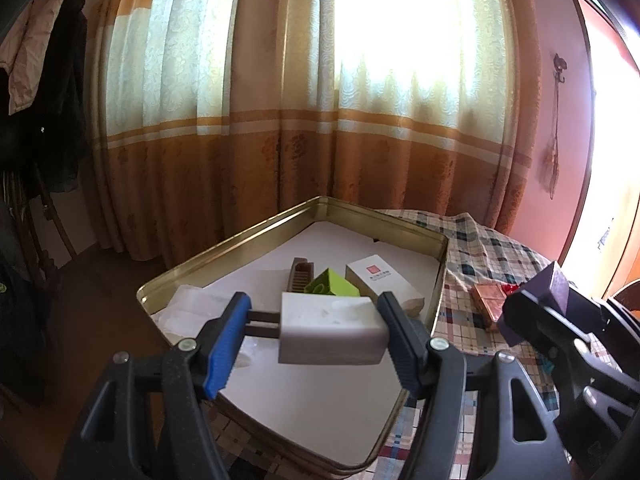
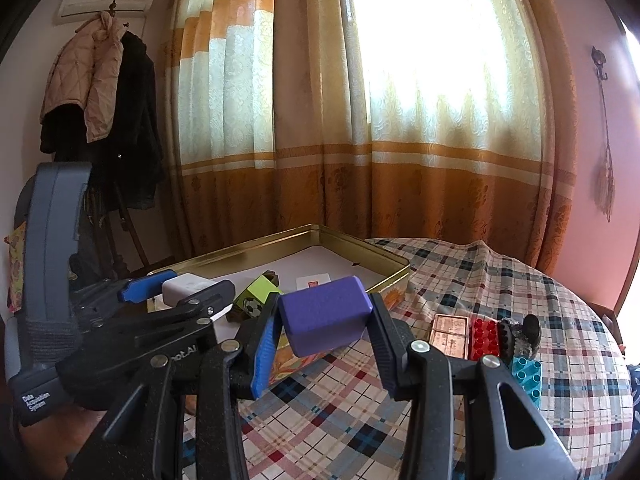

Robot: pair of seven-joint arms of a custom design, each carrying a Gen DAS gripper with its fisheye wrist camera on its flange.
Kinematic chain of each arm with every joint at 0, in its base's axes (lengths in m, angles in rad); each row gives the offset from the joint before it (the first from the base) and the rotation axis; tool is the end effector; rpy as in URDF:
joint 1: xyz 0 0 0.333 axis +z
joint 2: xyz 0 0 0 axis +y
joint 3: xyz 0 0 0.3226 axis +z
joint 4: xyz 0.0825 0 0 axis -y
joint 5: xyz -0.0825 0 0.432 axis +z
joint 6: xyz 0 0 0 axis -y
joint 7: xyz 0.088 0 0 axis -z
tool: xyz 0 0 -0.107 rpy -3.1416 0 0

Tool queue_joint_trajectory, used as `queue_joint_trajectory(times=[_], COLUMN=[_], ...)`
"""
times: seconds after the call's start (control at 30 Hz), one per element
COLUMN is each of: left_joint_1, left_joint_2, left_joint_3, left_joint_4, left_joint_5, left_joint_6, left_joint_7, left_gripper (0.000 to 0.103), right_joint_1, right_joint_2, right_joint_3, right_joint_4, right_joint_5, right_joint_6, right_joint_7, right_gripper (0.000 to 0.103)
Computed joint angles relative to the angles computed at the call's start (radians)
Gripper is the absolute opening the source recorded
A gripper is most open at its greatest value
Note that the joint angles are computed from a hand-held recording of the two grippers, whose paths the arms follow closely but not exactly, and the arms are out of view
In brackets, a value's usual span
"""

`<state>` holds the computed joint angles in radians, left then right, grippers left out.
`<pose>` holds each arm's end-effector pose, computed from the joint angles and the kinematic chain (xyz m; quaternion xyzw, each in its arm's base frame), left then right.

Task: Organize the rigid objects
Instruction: 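Carry the charger with the left gripper while the right carries the purple block over the tin, then open the left gripper to drop the charger into the tin while the right releases the purple block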

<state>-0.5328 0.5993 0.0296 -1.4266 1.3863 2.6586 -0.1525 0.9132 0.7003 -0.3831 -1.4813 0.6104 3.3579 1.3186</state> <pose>0.6836 -0.4136 0.3818 -0.6365 0.5691 -0.3735 0.3626 0.6726 0.4198 0.4126 -0.6708 0.4701 -0.3107 0.4823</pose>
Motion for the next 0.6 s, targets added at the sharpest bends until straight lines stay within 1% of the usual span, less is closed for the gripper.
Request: queue_joint_trajectory(times=[0.1, 0.27, 0.33, 0.37, 0.43, 0.6], left_joint_1=[0.006, 0.013, 0.015, 0.016, 0.017, 0.027], left_joint_2=[0.001, 0.006, 0.01, 0.01, 0.012, 0.004], left_joint_3=[0.001, 0.002, 0.001, 0.003, 0.006, 0.008], left_joint_4=[0.0, 0.007, 0.012, 0.012, 0.017, 0.013], left_joint_5=[-0.008, -0.029, -0.04, -0.044, -0.054, -0.073], left_joint_6=[0.003, 0.011, 0.014, 0.015, 0.011, 0.013], left_joint_7=[0.002, 0.022, 0.028, 0.031, 0.041, 0.063], left_gripper=[0.066, 0.066, 0.066, 0.066, 0.066, 0.066], right_joint_1=[0.004, -0.002, -0.027, -0.032, -0.02, -0.084], right_joint_2=[0.013, 0.019, 0.017, 0.017, 0.036, 0.052], right_joint_3=[-0.014, -0.021, 0.006, 0.009, -0.021, 0.03], right_joint_4=[0.02, 0.033, 0.039, 0.041, 0.062, 0.12], right_joint_5=[-0.003, -0.059, -0.091, -0.105, -0.13, -0.203], right_joint_6=[-0.027, -0.062, -0.066, -0.067, -0.075, -0.12], right_joint_7=[0.012, 0.062, 0.08, 0.09, 0.113, 0.16], right_gripper=[0.045, 0.045, 0.045, 0.045, 0.045, 0.045])
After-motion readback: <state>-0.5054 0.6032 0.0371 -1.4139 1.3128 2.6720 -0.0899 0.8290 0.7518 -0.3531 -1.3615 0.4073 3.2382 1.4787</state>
